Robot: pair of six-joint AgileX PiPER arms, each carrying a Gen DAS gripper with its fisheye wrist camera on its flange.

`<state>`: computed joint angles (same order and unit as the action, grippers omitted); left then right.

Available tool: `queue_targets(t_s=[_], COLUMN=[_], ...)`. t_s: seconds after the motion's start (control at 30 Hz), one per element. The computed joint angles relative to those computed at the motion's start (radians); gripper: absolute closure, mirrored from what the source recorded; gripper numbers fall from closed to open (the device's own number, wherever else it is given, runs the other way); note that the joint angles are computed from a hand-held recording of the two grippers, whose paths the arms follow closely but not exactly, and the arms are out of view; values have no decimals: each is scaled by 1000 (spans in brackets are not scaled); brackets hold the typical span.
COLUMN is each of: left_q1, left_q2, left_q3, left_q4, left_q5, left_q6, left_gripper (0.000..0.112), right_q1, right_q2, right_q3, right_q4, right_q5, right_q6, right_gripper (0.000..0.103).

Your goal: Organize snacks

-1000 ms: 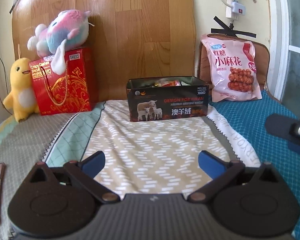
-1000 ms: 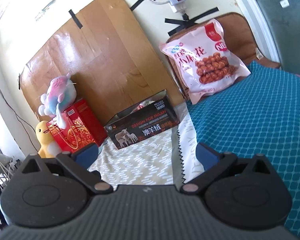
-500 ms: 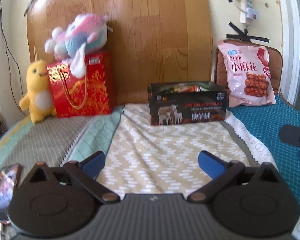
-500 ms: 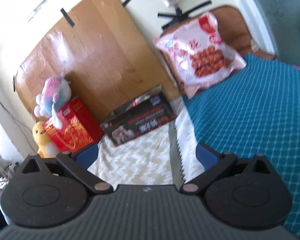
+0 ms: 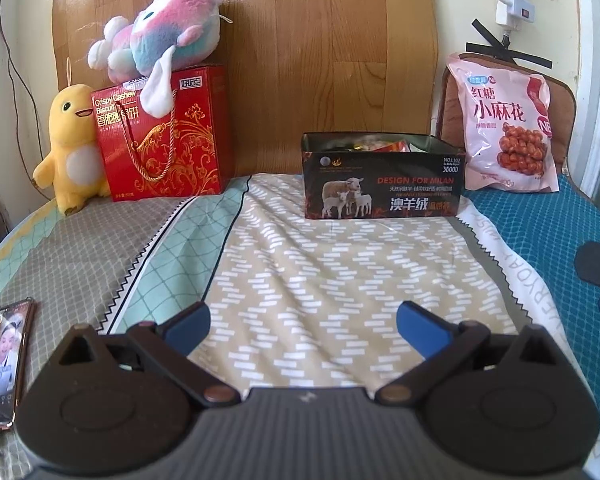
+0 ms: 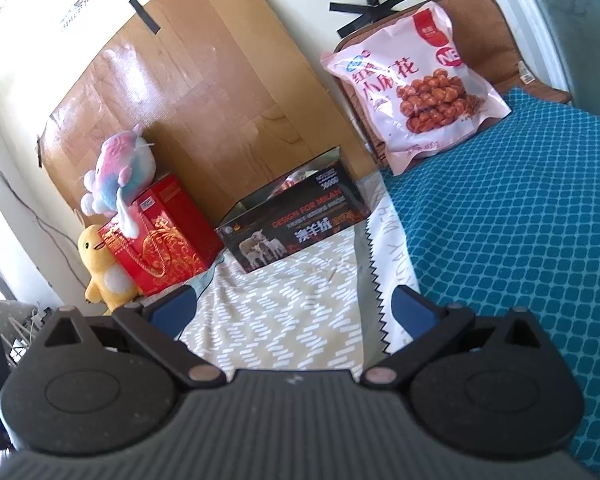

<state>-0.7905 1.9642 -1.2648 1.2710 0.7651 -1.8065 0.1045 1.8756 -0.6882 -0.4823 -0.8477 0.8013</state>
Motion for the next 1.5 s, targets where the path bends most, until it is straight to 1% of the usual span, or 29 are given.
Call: queue_targets(t_s=[0.2, 0.3, 0.57, 0.77, 1.0, 1.13, 1.33, 1.5], left_q1=[-3, 2, 30, 32, 39, 36, 42, 36], left_q2=[4, 4, 5, 2, -13, -17, -10, -6], left_q3=[-6, -8, -25, -22, -6, -3, -18, -26], left_q4=[-3, -13, -106, -115, -108, -105, -158, -167], left_q5=[1, -12, -52, -65, -105, -101, -95, -70], left_q6=[14, 22, 91, 103, 93, 80, 112, 123], left_gripper=[9, 9, 9, 9, 9, 9, 9, 10], right_q1=[-11, -14, -20, -25, -30, -33, -37, -38], right_q2=[4, 8, 4, 7, 8, 6, 10, 7], right_q3=[-5, -7, -8, -13, -18, -14, -18, -14], right_q4=[-30, -33, -53, -72, -87, -86, -95, -96], right_q5=[-3, -1, 0, 0, 4, -4, -2, -5], right_q6=[26, 30, 58, 77, 97, 95, 103, 105], right_gripper=[0, 0, 0, 0, 0, 0, 0, 0])
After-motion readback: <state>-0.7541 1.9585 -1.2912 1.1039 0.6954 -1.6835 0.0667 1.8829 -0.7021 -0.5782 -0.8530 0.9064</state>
